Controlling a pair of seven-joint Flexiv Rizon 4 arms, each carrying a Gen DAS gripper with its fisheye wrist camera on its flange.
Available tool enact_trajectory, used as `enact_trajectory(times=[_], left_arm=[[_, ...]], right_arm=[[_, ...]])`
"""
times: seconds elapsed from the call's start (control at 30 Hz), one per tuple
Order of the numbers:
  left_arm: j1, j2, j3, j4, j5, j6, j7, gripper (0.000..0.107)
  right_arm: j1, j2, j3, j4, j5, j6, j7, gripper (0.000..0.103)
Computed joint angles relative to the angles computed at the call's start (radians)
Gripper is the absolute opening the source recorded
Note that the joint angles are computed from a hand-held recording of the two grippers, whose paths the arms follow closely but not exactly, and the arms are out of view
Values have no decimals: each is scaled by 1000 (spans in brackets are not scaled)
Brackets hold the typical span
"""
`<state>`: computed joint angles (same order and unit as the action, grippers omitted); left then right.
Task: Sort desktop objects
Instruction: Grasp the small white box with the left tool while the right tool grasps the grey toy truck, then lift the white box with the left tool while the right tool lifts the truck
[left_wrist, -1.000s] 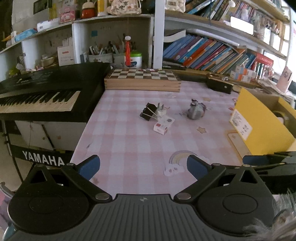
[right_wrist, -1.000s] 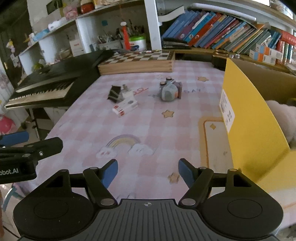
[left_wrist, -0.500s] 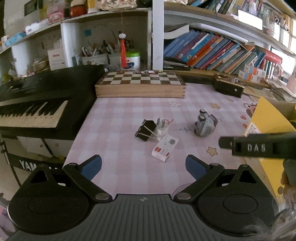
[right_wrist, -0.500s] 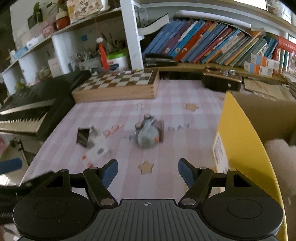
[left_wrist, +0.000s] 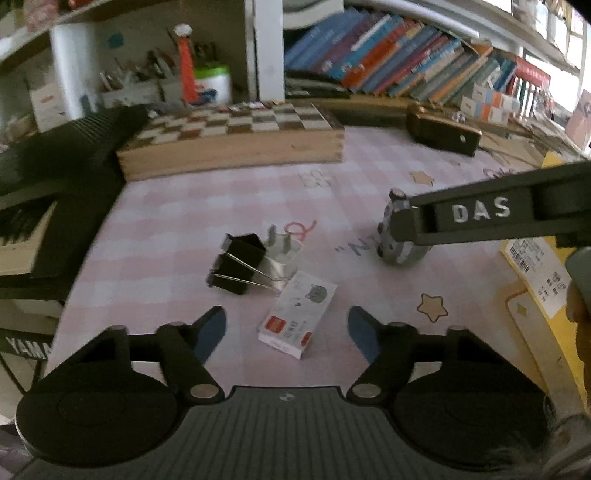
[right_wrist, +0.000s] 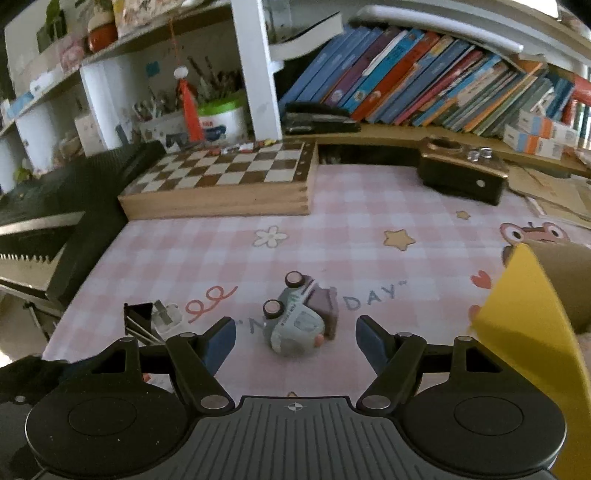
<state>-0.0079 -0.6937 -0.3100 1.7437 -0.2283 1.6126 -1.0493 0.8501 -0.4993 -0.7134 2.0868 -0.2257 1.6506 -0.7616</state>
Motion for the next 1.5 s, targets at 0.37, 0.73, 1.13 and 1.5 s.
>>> enact_trajectory(times=[0.37, 0.73, 1.13, 1.5], left_arm=[[36, -39, -58, -22, 13, 9, 40, 37], [128, -3, -171, 43, -10, 21, 80, 27], [350, 76, -384, 191, 81, 120, -22, 27], [617, 147, -597, 336, 229, 184, -204, 27]], right_arm=[[-143, -55, 125, -92, -88, -76, 56, 73], [-264, -53, 246, -113, -162, -52, 62, 50], [-61, 11, 59, -17, -70, 42, 3, 50], [251, 119, -196, 130, 89, 89, -119, 50]])
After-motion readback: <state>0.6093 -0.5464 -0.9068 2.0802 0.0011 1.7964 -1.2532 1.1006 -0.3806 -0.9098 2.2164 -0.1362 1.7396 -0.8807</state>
